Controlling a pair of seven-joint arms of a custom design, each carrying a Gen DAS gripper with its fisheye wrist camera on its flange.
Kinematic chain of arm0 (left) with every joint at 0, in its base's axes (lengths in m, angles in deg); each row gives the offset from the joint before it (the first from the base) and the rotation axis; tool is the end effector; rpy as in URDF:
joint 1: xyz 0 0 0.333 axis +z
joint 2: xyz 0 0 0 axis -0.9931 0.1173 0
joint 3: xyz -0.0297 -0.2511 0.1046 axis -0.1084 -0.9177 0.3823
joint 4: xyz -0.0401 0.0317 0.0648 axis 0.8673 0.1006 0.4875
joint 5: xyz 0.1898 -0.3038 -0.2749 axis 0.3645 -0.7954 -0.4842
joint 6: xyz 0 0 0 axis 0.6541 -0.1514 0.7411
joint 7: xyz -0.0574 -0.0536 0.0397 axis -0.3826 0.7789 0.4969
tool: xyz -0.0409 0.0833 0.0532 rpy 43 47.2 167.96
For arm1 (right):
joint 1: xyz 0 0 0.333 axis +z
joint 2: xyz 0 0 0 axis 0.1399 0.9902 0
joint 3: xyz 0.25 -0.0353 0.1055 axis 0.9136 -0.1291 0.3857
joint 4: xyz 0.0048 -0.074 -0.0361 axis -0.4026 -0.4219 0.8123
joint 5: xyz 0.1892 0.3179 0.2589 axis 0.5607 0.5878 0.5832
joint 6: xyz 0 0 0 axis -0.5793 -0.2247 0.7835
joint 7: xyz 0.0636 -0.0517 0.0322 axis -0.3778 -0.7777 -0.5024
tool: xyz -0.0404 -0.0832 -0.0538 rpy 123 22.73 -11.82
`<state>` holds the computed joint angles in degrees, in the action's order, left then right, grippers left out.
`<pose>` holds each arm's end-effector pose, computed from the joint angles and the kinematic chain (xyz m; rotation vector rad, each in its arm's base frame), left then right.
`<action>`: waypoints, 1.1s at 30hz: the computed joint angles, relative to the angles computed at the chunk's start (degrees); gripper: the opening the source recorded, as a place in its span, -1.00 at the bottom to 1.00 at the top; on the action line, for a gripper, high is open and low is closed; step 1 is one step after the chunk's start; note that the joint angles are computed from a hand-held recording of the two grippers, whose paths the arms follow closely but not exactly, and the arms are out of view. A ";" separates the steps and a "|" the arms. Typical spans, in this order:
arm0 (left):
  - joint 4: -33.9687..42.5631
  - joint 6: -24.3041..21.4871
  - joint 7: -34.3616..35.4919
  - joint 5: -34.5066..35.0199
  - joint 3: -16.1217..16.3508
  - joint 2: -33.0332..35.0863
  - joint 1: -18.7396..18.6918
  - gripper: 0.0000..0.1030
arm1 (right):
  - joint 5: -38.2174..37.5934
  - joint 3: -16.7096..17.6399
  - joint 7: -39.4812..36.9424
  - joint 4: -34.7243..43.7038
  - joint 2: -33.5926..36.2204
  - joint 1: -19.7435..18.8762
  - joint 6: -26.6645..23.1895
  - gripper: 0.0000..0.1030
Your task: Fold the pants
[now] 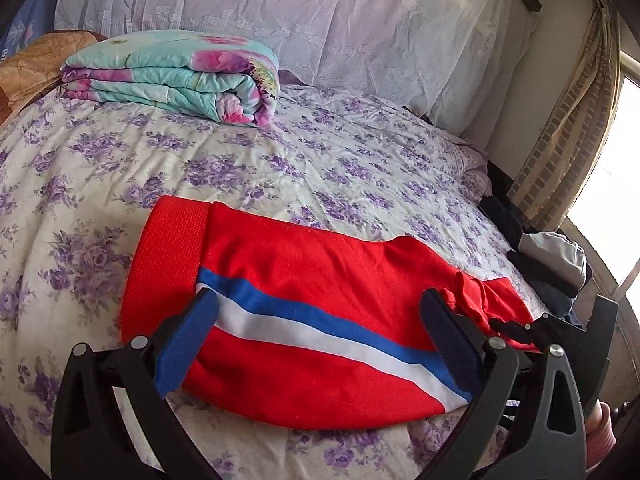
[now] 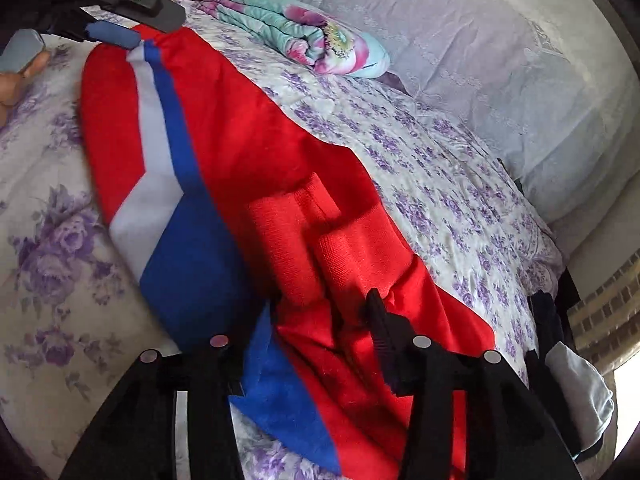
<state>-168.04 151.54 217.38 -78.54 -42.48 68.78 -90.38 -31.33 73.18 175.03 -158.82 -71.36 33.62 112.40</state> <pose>0.6434 -0.1794 0.5044 -1.5944 2.1033 -1.4148 0.5200 0.3685 0.5097 -2.2917 1.4179 -1.1235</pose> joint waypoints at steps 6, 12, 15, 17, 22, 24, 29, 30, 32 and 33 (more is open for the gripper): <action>-0.12 0.36 -0.42 0.65 -0.07 -0.04 -0.07 0.91 | 20.94 -3.15 -0.84 -10.14 -10.75 -2.88 18.93 0.00; -0.27 1.33 -1.87 3.26 -0.22 0.09 -0.32 0.91 | 17.59 0.64 0.46 -7.42 -6.49 -8.21 17.53 -0.24; -0.15 0.98 -1.51 2.52 -0.22 0.18 -0.20 0.91 | 15.66 0.28 -1.91 -6.56 -4.23 -7.70 17.06 -0.18; -0.19 0.96 -1.48 2.27 -0.25 0.16 -0.18 0.91 | 13.74 0.20 -1.54 -6.38 -4.23 -7.38 16.68 -0.33; -0.44 1.80 -2.37 4.17 -0.33 0.18 -0.28 0.91 | 17.41 -1.07 -3.18 -6.65 -4.95 -6.92 17.03 -0.85; -0.39 1.83 -2.74 4.64 -0.33 0.28 -0.27 0.91 | 19.50 -1.33 -2.99 -7.66 -6.33 -6.83 19.68 -0.86; -0.25 2.14 -3.73 6.16 -0.45 0.53 -0.30 0.91 | 21.63 0.59 -6.27 -8.20 -6.38 -7.03 24.04 -0.86; -0.33 2.40 -4.14 6.89 -0.50 0.54 -0.34 0.91 | 20.65 1.03 -5.99 -7.34 -5.16 -7.15 22.23 -0.81; -0.40 2.82 -5.55 8.65 -0.61 0.56 -0.47 0.91 | 21.60 0.39 -6.01 -7.15 -3.33 -6.58 21.28 -0.79; -0.44 2.92 -5.63 8.86 -0.64 0.54 -0.47 0.91 | 21.32 0.11 -5.05 -7.87 -3.88 -6.43 22.45 -0.66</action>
<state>-168.48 154.46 211.75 -69.68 -43.12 69.32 -90.86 -10.00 73.30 169.97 -166.69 -75.24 27.20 134.85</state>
